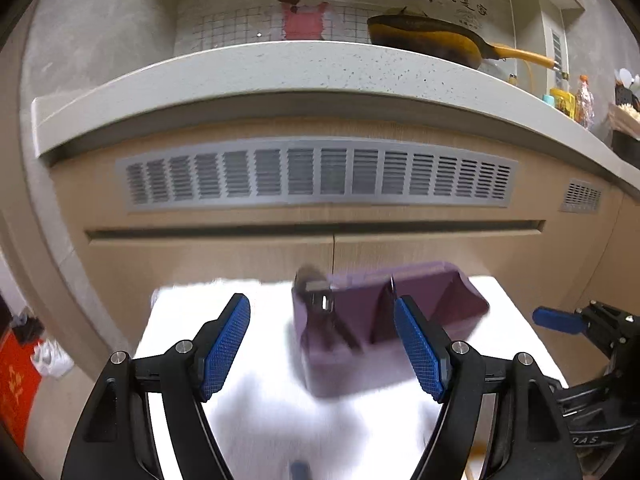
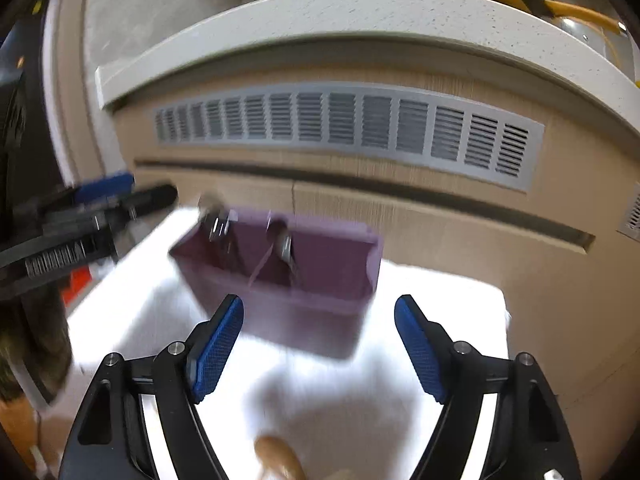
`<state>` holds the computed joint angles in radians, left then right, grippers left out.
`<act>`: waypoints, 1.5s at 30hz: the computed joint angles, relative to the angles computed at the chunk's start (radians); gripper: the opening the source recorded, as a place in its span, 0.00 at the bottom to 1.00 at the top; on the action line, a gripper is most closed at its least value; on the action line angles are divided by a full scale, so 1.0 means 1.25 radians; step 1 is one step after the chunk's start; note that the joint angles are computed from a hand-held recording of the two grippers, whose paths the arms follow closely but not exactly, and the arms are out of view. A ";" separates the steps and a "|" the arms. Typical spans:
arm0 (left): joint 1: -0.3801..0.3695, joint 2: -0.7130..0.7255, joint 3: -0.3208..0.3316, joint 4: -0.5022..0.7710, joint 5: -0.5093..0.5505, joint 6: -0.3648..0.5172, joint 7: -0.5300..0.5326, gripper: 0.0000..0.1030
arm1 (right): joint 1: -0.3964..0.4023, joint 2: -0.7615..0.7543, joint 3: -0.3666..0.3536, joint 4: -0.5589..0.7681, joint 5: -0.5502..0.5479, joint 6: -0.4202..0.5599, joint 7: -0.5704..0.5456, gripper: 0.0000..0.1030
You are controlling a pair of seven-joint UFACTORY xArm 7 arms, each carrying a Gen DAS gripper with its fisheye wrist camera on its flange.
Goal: Organize utensils
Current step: 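Open both tools to release the spoons into the caddy, then move both tools back down over the remaining utensils on the towel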
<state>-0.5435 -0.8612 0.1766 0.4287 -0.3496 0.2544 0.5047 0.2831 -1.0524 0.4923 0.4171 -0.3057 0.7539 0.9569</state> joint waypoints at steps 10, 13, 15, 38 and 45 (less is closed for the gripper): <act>0.246 -0.328 0.037 -0.144 0.079 0.426 0.064 0.67 | 0.224 -0.017 0.034 -0.074 0.110 0.046 0.013 0.73; 0.309 -0.345 0.056 -0.155 0.084 0.538 0.076 0.59 | 0.235 0.023 0.046 -0.065 0.109 0.024 0.027 0.69; 0.330 -0.334 0.067 -0.156 0.075 0.593 0.090 0.56 | 0.236 0.044 0.050 -0.057 0.107 0.011 0.044 0.64; 0.412 -0.590 -0.038 -0.329 0.047 0.631 0.067 0.40 | 0.334 0.019 0.060 -0.095 0.118 0.065 0.191 0.40; 0.411 -0.635 -0.017 -0.351 0.076 0.598 0.035 0.35 | 0.343 0.009 0.067 -0.091 0.116 0.089 0.215 0.45</act>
